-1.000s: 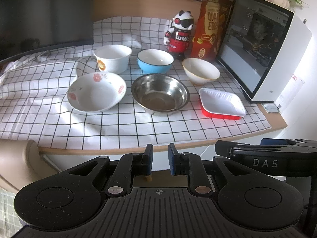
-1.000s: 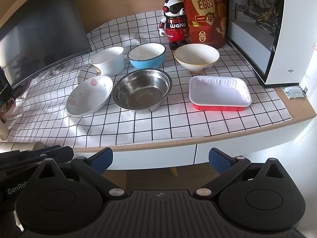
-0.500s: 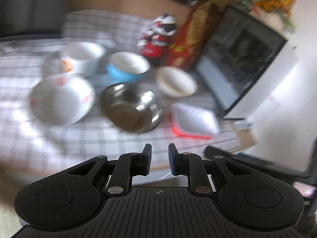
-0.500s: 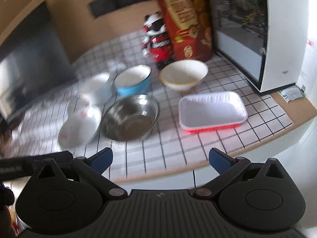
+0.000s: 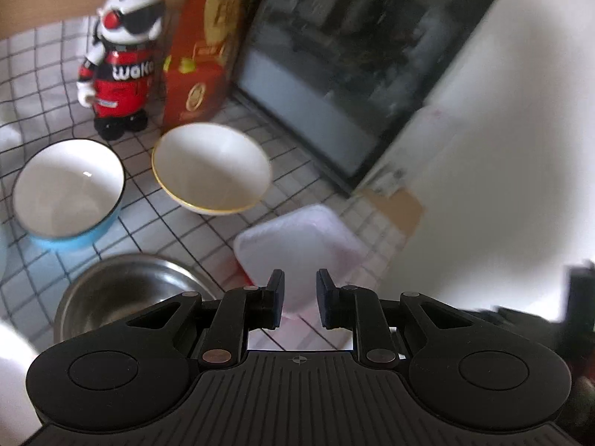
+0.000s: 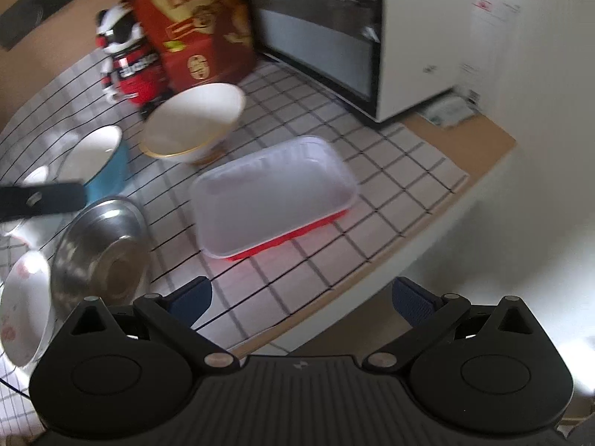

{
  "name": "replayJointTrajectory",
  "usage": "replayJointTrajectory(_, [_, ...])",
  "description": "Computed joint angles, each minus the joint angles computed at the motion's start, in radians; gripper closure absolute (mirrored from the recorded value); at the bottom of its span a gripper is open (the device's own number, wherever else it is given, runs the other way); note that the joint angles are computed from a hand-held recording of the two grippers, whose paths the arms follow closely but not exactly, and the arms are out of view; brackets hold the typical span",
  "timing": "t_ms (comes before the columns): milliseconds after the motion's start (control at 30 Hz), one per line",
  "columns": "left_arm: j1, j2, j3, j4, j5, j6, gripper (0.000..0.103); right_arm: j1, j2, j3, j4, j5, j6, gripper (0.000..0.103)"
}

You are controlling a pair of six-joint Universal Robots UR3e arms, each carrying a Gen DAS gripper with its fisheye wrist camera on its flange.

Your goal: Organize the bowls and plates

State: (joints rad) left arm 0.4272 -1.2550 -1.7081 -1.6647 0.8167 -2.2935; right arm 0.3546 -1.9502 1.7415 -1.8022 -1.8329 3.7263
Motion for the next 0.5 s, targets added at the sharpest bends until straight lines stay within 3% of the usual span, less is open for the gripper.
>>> replayJointTrajectory(67, [-0.108, -0.110, -0.026, 0.253, 0.052, -0.173, 0.082, -0.144, -0.069, 0.076, -0.027, 0.135, -0.068, 0.004])
replayJointTrajectory(133, [-0.176, -0.218, -0.031, 0.440, 0.092, -0.300, 0.082, -0.316, -0.127, 0.171, -0.058, 0.310, -0.161, 0.017])
replayJointTrajectory(200, [-0.236, -0.313, -0.040, 0.617, 0.130, -0.419, 0.082, -0.409, -0.120, 0.230, -0.100, 0.398, -0.253, 0.023])
replayJointTrajectory(300, [-0.270, -0.408, -0.030, 0.728, 0.155, -0.544, 0.082, -0.465, -0.028, 0.236, -0.149, 0.431, -0.346, 0.027])
replayJointTrajectory(500, [-0.332, -0.534, 0.030, 0.758, 0.229, -0.667, 0.081, -0.652, 0.091, 0.191, -0.080, 0.681, -0.505, 0.027])
